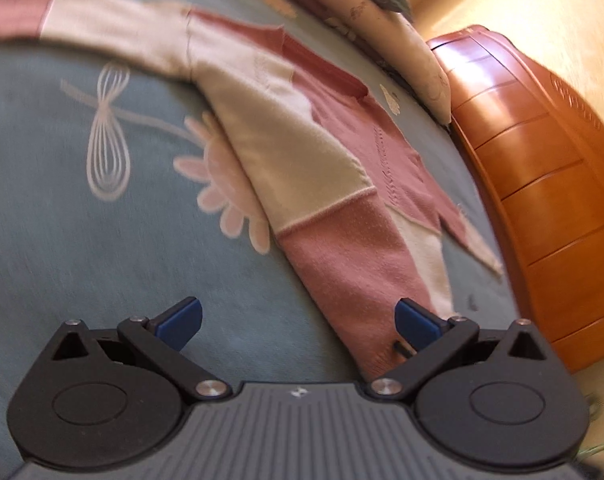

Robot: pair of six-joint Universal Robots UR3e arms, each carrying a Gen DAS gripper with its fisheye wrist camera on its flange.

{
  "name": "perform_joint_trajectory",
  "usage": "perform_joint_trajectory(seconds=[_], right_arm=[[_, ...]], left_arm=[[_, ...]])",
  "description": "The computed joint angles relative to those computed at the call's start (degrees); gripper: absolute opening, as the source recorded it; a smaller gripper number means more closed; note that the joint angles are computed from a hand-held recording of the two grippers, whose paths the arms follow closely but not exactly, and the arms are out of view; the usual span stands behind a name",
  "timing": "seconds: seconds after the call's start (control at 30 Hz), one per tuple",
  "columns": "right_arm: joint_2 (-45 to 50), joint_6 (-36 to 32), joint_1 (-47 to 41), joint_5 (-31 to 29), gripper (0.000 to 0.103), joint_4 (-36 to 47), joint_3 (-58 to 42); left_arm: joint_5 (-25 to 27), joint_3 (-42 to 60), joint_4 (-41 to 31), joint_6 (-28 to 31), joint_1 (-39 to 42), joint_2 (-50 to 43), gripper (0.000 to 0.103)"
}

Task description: Fold clothes

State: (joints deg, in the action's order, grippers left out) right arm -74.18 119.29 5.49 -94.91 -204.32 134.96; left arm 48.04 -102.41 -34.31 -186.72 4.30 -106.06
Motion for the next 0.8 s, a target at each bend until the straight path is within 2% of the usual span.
perform_joint_trajectory(seconds=[0.07,0.1,0.13,0.23,0.33,0.4,0.47,0.57,0.6,0.7,0.8], right_arm=[[3.7,-3.2,1.1,-2.6,0.038,-5.5,0.1],[3.5,-3.1,1.0,-2.6,0.035,-5.3,0.1],[3.2,-3.1,1.0,-2.5,0.022,-5.1,0.1],[-0.8,-0.3,-0.8,0.4,0.018,-0.7,0.0],[-6.2,4.3,-2.9,4.2,0.016,6.3,-1.0],[-9.7,7.0,-4.6,6.8,0.016,10.8,-1.7],[-13.6,9.4,-7.0,10.5,0.011,15.8,-2.1],[-18.5,12.1,-10.3,15.4,0.011,23.1,-3.0],[-19.3,12.6,-10.9,16.2,0.011,24.4,-3.3],[-18.8,12.8,-10.4,15.3,0.011,23.3,-3.4],[-18.1,12.7,-10.0,14.6,0.011,22.3,-3.4]], left_arm=[[-3.1,0.3,-1.4,-1.0,0.5,-1.2,0.102],[-4.7,0.3,-1.8,-1.4,0.8,-1.7,0.102],[-6.7,0.1,-1.8,-2.0,1.1,-2.4,0.102],[-12.6,-0.7,1.7,-5.6,1.5,-5.3,0.102],[-16.2,-1.0,9.1,-12.3,1.0,-9.9,0.102],[-18.4,-0.9,17.6,-19.5,0.4,-14.2,0.102],[-20.0,0.4,26.8,-28.1,-0.3,-19.5,0.102],[-19.5,4.1,44.3,-43.6,-1.6,-27.5,0.102],[-19.2,6.0,48.2,-46.9,-1.9,-29.6,0.102],[-16.4,9.8,50.1,-51.3,-3.3,-32.0,0.102],[-15.9,11.6,52.5,-54.3,-3.8,-33.6,0.102]])
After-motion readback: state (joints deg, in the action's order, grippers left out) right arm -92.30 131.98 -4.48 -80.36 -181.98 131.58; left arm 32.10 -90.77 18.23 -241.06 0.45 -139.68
